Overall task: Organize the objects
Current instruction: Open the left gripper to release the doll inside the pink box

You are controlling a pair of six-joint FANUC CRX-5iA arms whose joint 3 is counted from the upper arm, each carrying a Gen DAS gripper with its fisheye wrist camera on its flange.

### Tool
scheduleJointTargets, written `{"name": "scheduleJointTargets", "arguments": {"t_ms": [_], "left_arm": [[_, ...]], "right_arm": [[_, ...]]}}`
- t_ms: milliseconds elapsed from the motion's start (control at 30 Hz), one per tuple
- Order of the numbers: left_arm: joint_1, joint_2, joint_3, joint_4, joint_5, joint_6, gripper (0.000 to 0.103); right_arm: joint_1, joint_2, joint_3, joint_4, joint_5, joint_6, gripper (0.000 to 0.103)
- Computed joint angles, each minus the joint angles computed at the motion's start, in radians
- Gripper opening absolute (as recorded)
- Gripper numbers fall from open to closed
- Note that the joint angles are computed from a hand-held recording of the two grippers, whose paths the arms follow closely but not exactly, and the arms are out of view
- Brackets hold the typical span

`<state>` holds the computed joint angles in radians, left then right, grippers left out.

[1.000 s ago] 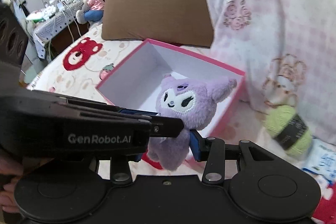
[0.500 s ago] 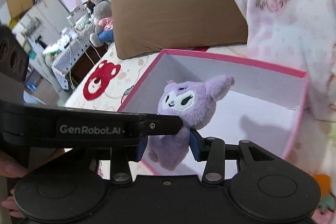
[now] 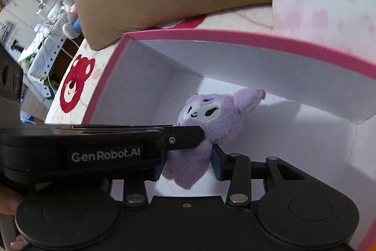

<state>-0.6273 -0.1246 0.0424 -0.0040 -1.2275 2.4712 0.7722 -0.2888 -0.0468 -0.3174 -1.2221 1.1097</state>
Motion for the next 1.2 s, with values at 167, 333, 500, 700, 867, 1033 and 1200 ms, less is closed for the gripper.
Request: {"name": "scheduleJointTargets", "arguments": {"t_ms": [167, 333, 500, 700, 867, 1033, 1200], "left_arm": [[0.007, 0.003, -0.020, -0.005, 0.023, -0.006, 0.022], [-0.010, 0.012, -0.024, -0.038, 0.054, 0.004, 0.022], [-0.051, 0.043, 0.029, -0.121, 0.018, 0.034, 0.022], [-0.056, 0.050, 0.023, -0.123, 0.046, 0.067, 0.022], [-0.072, 0.070, 0.060, -0.143, 0.012, 0.073, 0.022], [-0.064, 0.072, 0.066, -0.120, -0.006, 0.068, 0.027], [-0.087, 0.094, 0.126, -0.142, -0.075, 0.057, 0.032]], "right_arm": [[-0.014, 0.007, -0.021, -0.014, 0.031, 0.005, 0.041], [0.001, 0.006, -0.046, 0.024, 0.058, -0.018, 0.041], [0.004, 0.022, -0.024, 0.033, 0.046, 0.010, 0.043], [0.053, 0.019, -0.049, 0.136, 0.054, -0.019, 0.035], [0.093, -0.011, -0.097, 0.199, 0.096, -0.048, 0.034], [0.113, 0.001, -0.055, 0.223, -0.014, 0.015, 0.037], [0.091, -0.046, -0.051, 0.193, -0.039, 0.075, 0.037]]}}
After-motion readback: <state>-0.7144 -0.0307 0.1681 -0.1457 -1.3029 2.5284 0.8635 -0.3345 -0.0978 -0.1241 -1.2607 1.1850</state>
